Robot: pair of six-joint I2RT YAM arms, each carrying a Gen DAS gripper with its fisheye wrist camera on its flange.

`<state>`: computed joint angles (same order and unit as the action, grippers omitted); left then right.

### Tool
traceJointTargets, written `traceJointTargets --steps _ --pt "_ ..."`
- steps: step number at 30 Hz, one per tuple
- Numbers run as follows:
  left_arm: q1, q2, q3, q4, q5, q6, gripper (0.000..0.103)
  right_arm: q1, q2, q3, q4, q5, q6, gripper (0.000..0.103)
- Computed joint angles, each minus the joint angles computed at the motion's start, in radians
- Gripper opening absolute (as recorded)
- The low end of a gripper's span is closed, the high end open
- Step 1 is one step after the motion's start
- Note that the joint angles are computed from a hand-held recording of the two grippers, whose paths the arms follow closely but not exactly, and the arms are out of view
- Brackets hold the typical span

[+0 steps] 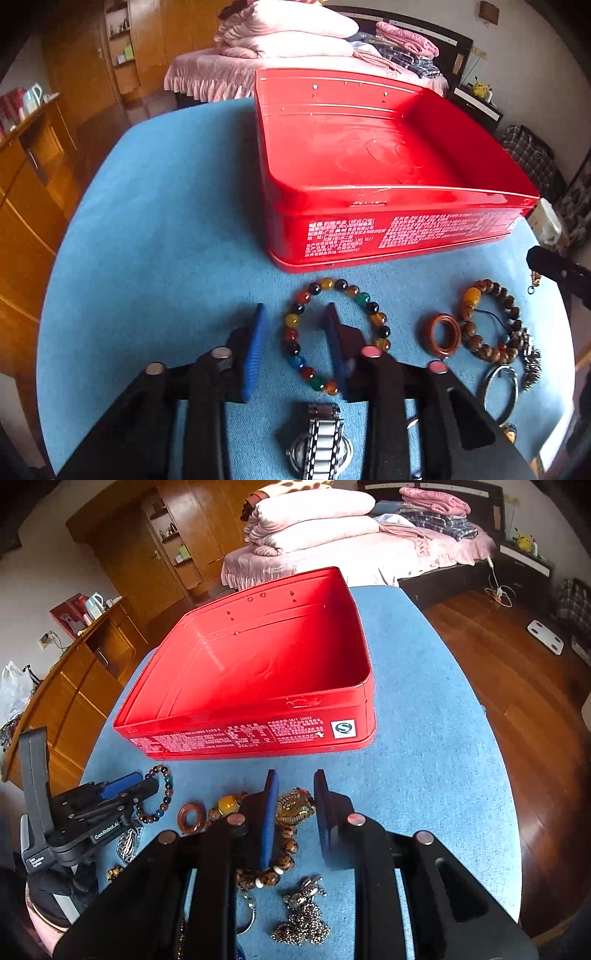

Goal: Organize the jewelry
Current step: 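Carry both items into the red tin and open both tools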

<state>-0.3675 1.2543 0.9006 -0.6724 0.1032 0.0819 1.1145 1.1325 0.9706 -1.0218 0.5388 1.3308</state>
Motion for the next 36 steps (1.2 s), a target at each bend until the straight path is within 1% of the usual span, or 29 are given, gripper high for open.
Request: traceJointTargets --steps 1,2,4,5,7,9,13,15,18,20,22,26,28,32,33,36 --pt "0.009 0.009 0.008 -0.004 0.021 -0.008 0.009 -0.002 0.0 -0.001 0.002 -0.002 -0.002 0.019" --pt "0.022 0.013 0.011 -0.011 0.048 -0.013 0.008 -0.006 0.002 -0.001 0.006 -0.005 -0.005 0.019" --pt "0.053 0.012 0.013 -0.011 0.101 -0.033 0.008 -0.008 0.002 -0.001 0.007 -0.006 -0.006 0.019" --pt "0.071 -0.009 0.0 -0.003 0.132 -0.037 0.008 -0.006 0.002 0.001 0.006 -0.003 -0.006 0.019" --pt "0.086 -0.069 -0.028 0.0 0.16 -0.042 0.008 0.004 0.0 0.01 -0.009 0.008 -0.001 0.019" --pt "0.106 -0.13 -0.03 -0.018 0.204 -0.037 0.008 0.016 0.001 0.024 -0.026 0.023 0.003 0.019" --pt "0.126 -0.205 0.026 -0.072 0.285 -0.024 0.008 0.044 0.007 0.076 -0.063 0.062 -0.001 0.019" --pt "0.122 -0.226 0.059 -0.082 0.304 -0.022 0.008 0.051 0.011 0.11 -0.08 0.08 -0.016 0.019" --pt "0.126 -0.218 0.124 -0.091 0.35 -0.029 0.008 0.035 0.023 0.168 -0.092 0.094 -0.071 0.019" --pt "0.106 -0.199 0.162 -0.076 0.334 -0.046 0.008 0.004 0.033 0.196 -0.082 0.088 -0.121 0.019" --pt "0.079 -0.146 0.217 -0.061 0.327 -0.077 0.008 -0.047 0.036 0.209 -0.05 0.067 -0.182 0.019" --pt "0.023 -0.028 0.291 -0.009 0.254 -0.109 0.008 -0.191 0.061 0.209 0.048 -0.024 -0.32 0.019" --pt "-0.004 0.063 0.332 0.007 0.227 -0.129 0.008 -0.254 0.081 0.197 0.094 -0.075 -0.368 0.019" --pt "-0.038 0.168 0.366 0.037 0.173 -0.145 0.008 -0.351 0.137 0.177 0.178 -0.161 -0.444 0.019" --pt "-0.042 0.202 0.379 0.042 0.164 -0.148 0.008 -0.362 0.15 0.175 0.191 -0.174 -0.454 0.02" --pt "-0.047 0.237 0.387 0.047 0.157 -0.152 0.009 -0.389 0.171 0.159 0.227 -0.192 -0.478 0.024"
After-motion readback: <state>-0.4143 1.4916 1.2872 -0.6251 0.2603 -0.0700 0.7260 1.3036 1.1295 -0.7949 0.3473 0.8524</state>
